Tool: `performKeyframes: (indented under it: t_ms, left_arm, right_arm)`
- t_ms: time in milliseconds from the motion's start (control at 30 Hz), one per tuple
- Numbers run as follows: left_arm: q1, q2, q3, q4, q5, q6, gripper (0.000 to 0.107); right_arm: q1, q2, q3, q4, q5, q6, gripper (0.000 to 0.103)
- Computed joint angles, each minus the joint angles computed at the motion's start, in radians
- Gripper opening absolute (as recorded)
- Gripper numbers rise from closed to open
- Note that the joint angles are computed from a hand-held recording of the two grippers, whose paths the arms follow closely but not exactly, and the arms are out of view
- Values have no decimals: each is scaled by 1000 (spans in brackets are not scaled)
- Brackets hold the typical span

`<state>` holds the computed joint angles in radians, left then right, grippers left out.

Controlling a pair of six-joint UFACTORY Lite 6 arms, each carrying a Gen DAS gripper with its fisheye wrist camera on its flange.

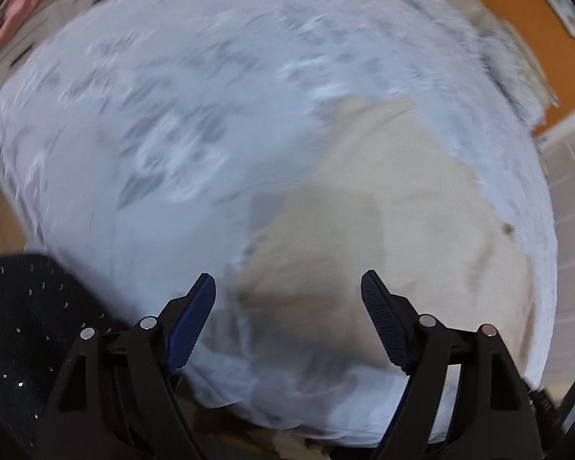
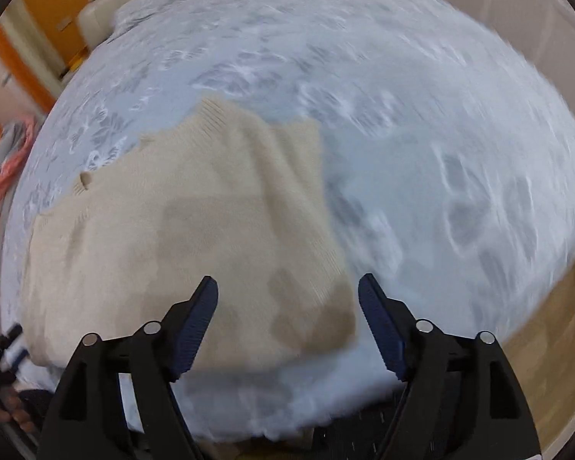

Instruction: Fold small clothes

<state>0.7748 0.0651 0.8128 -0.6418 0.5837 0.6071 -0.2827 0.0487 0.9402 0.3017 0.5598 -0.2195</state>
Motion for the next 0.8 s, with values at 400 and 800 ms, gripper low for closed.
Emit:
performKeyframes:
  t_ms: [400, 800]
  left_arm:
    - [-77, 232, 181, -182, 135, -26, 33]
    - [260, -60, 166, -21, 527, 142, 24]
  right_arm:
    - [-76, 245, 69, 390, 57, -152, 67]
    - [-132, -187, 16, 412, 350, -260, 25]
